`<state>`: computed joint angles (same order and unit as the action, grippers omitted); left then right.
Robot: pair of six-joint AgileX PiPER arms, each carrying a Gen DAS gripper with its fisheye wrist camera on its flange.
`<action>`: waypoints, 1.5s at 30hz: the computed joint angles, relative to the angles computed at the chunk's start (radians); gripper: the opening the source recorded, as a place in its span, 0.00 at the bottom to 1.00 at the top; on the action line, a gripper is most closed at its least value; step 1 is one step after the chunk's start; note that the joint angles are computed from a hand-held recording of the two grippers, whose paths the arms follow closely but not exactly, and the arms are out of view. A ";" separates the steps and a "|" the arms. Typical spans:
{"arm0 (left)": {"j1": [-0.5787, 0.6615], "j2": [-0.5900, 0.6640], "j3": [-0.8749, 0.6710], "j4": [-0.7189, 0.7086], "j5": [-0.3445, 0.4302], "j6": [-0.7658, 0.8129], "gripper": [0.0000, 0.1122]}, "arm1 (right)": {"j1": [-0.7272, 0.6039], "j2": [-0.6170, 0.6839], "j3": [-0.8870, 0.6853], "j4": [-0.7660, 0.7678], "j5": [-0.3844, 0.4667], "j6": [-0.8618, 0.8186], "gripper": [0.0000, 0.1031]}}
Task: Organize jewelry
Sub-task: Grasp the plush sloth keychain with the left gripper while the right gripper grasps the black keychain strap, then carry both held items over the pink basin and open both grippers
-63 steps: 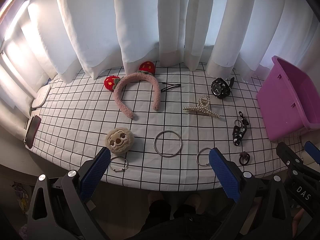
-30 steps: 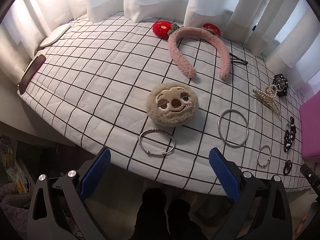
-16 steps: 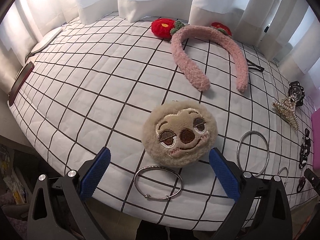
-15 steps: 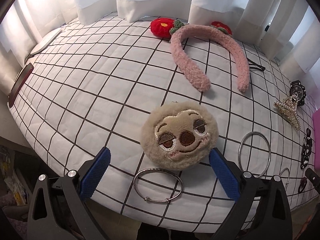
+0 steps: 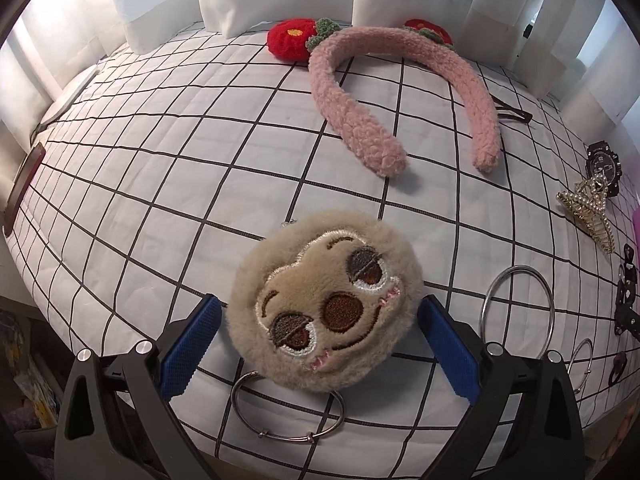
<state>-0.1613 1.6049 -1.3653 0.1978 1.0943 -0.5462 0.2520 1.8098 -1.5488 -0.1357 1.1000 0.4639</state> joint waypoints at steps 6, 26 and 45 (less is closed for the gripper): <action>0.006 0.008 0.000 0.004 -0.027 -0.002 0.87 | -0.008 0.029 -0.014 -0.007 -0.044 0.009 0.92; 0.021 -0.029 0.025 -0.016 -0.068 0.080 0.56 | 0.028 -0.055 0.143 -0.039 -0.186 0.017 0.90; 0.042 -0.089 -0.002 -0.063 -0.011 0.176 0.48 | 0.010 -0.126 0.081 0.110 -0.153 -0.083 0.22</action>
